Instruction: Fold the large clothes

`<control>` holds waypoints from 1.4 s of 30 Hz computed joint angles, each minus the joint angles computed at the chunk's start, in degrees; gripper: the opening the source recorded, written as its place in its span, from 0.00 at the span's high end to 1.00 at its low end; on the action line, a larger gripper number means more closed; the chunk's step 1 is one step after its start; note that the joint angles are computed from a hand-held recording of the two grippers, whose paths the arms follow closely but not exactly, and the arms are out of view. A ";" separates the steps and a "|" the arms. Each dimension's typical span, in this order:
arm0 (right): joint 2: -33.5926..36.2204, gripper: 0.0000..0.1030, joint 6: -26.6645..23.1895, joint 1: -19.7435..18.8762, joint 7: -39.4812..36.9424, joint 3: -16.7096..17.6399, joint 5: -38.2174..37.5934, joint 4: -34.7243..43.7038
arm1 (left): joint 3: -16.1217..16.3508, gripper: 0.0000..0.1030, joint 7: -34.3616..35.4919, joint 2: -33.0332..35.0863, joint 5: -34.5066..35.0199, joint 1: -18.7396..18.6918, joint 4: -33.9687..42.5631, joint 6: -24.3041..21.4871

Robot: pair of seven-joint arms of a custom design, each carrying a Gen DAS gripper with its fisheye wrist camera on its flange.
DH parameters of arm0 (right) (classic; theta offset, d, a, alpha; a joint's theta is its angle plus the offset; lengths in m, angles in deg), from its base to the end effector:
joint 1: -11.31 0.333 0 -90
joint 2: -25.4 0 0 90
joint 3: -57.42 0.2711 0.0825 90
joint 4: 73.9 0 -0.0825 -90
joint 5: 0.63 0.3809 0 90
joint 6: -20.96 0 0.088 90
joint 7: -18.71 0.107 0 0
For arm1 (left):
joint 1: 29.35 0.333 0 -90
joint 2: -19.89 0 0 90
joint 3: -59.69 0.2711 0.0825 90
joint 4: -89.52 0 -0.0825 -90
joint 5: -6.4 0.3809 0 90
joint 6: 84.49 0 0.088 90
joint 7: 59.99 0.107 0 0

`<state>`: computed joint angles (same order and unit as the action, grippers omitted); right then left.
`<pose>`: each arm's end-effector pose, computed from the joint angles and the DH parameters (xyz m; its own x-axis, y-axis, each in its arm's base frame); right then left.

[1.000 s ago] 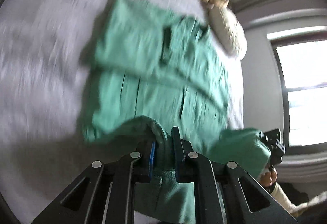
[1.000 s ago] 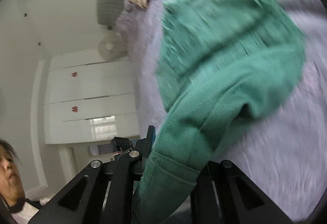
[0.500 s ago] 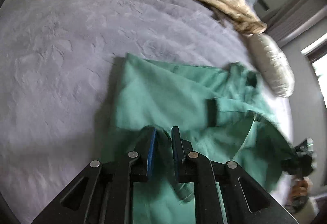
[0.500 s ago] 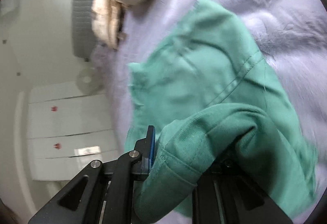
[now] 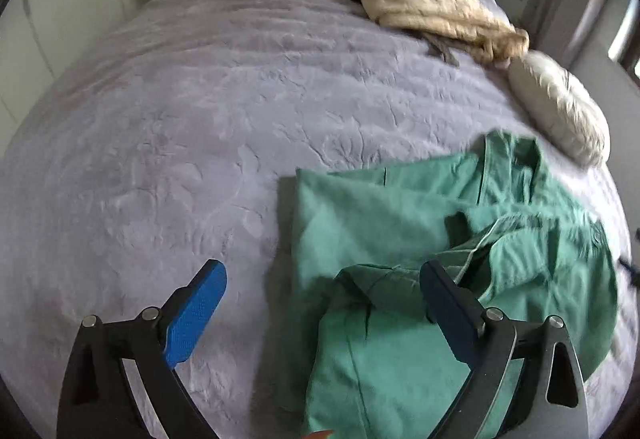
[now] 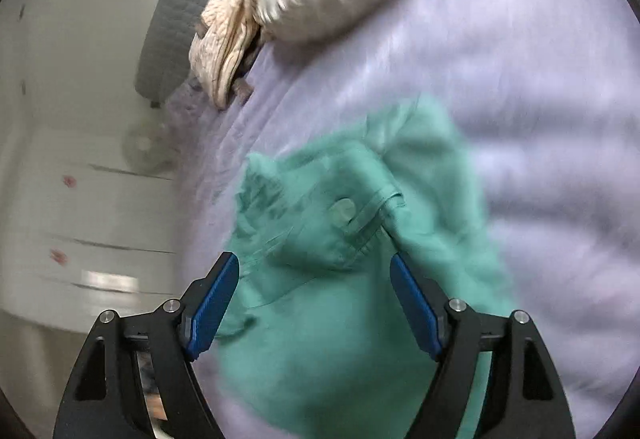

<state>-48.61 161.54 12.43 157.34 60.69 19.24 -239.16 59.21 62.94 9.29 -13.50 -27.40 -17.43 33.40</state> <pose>0.2827 0.0223 0.5577 -0.4768 -0.4826 -0.7346 -0.4549 0.8506 -0.2636 0.5407 -0.0046 0.5904 -0.4496 -0.8878 0.0981 -0.8081 0.3575 -0.4682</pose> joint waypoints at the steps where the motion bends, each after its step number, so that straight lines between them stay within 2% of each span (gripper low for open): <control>1: 0.33 0.21 -2.57 -1.23 -0.21 0.57 -1.73 1.30 | -0.33 0.05 0.27 0.81 0.63 -0.21 0.30 -0.27; 4: 1.95 0.21 -10.23 -3.32 -1.34 1.12 -5.80 4.20 | -1.06 0.05 1.15 2.58 1.62 -0.56 1.47 -2.23; 7: 3.51 0.21 -14.44 -4.21 -2.42 1.69 -8.50 5.20 | -0.99 0.05 0.95 2.66 -0.09 -0.31 2.52 -2.93; 11: 5.36 0.21 -15.07 -4.04 -5.23 1.75 -10.74 6.11 | -0.11 0.05 2.03 0.51 -1.89 0.29 2.39 -1.67; 16: 10.21 0.21 -14.82 -3.07 -7.65 1.98 -11.45 8.52 | 0.46 0.05 12.22 -3.45 2.28 -0.14 -1.97 -6.61; 20: 11.39 0.21 -14.72 -2.42 -8.19 1.94 -11.22 8.59 | -0.01 0.05 13.42 -4.63 3.36 -1.36 -5.66 -10.39; 21: 11.68 0.22 -14.76 -2.38 -8.08 1.93 -11.11 8.59 | -0.33 0.05 13.47 -4.85 3.40 -1.80 -6.48 -10.01; 24: 12.44 0.22 -14.98 -2.41 -7.46 2.15 -11.03 8.79 | -1.95 0.05 10.88 -4.47 2.79 -3.45 -8.43 -2.46; 25: 12.83 0.21 -15.20 -2.43 -7.36 2.36 -11.26 9.11 | -2.57 0.05 7.02 -2.57 2.37 -3.70 -6.94 0.92; 29: 13.39 0.21 -15.87 -2.39 -6.96 2.71 -11.99 9.84 | -3.12 0.05 -5.13 4.10 1.89 -3.22 0.67 6.34; 31: 13.29 0.22 -15.54 -2.16 -6.75 2.66 -11.95 9.81 | -2.92 0.05 -4.85 5.36 0.94 -2.86 2.89 5.61; 34: 13.71 0.21 -15.03 -1.68 -7.25 2.61 -12.07 10.02 | -2.99 0.05 -0.68 6.11 1.61 -2.32 3.95 1.20; 38: 15.66 0.22 -14.33 -1.51 -7.50 2.84 -12.34 10.58 | -4.54 0.05 0.95 7.73 5.28 -2.80 2.60 0.27; 39: 16.09 0.21 -14.13 -1.53 -7.26 3.00 -12.39 10.66 | -4.88 0.14 0.23 8.30 5.23 -2.97 2.63 0.13; 40: 16.63 0.22 -14.19 -1.58 -7.05 3.35 -12.70 10.91 | -5.14 0.26 -0.39 8.90 4.23 -3.12 2.71 -0.18; 41: 17.21 0.29 -14.83 -1.75 -6.80 3.83 -13.34 11.44 | -5.19 0.53 -0.35 9.59 2.90 -3.09 3.68 -1.96; 42: 17.98 0.41 -16.23 -2.11 -6.47 4.79 -14.64 12.46 | -5.57 0.71 -2.16 9.19 3.80 -3.23 3.18 -1.53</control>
<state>-30.63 145.31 10.32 150.87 65.48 4.59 -226.70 53.64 60.78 18.48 -9.70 -30.63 -14.25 31.87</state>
